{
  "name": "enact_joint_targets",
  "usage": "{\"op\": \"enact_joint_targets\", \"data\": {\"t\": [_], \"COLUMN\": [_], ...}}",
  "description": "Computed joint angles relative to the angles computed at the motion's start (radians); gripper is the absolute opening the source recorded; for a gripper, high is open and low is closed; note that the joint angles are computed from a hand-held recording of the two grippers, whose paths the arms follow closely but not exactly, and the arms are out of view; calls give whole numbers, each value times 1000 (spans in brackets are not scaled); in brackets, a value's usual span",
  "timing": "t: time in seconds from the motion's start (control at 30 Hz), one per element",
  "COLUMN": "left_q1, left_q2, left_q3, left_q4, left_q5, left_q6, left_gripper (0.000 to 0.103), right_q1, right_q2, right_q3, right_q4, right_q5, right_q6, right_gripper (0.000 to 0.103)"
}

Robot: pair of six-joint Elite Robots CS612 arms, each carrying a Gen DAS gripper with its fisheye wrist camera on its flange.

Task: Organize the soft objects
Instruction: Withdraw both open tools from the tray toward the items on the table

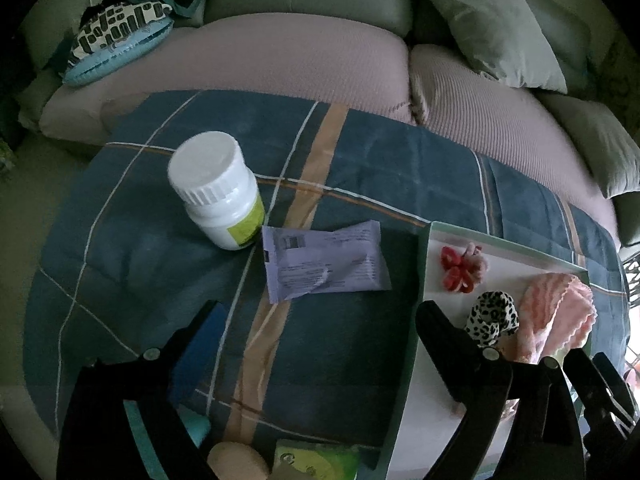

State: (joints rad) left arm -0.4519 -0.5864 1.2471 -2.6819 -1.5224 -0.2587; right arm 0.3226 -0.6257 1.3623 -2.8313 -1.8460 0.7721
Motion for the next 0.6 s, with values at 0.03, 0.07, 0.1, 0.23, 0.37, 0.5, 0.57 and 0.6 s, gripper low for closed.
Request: {"op": "enact_joint_targets", "data": {"t": [0.03, 0.07, 0.1, 0.23, 0.37, 0.5, 0.57, 0.6], "left_q1": [1, 2, 1, 4, 11, 19, 24, 28], "left_q2": [-5, -9, -13, -30, -46, -65, -74, -79], "left_q3": [6, 11, 16, 39, 61, 88, 101, 107], "left_q4": [-8, -13, -18, -40, -58, -81, -84, -84], "left_q5": [3, 8, 16, 40, 53, 73, 79, 79], "left_q6": [0, 3, 5, -5, -23, -35, -37, -40], "left_gripper": [96, 96, 96, 96, 96, 96, 96, 96], "right_q1": [0, 0, 0, -2, 8, 19, 22, 24], "right_q2": [0, 0, 1, 8, 13, 16, 20, 23], "right_q3": [2, 2, 1, -9, -24, -34, -41, -47], "right_q4": [-8, -16, -22, -26, -23, -32, -36, -40], "right_q5": [4, 9, 21, 80, 57, 28, 36, 42], "right_q6": [-4, -6, -6, -9, -25, -44, -57, -63], "right_gripper": [103, 103, 103, 103, 103, 103, 103, 103]}}
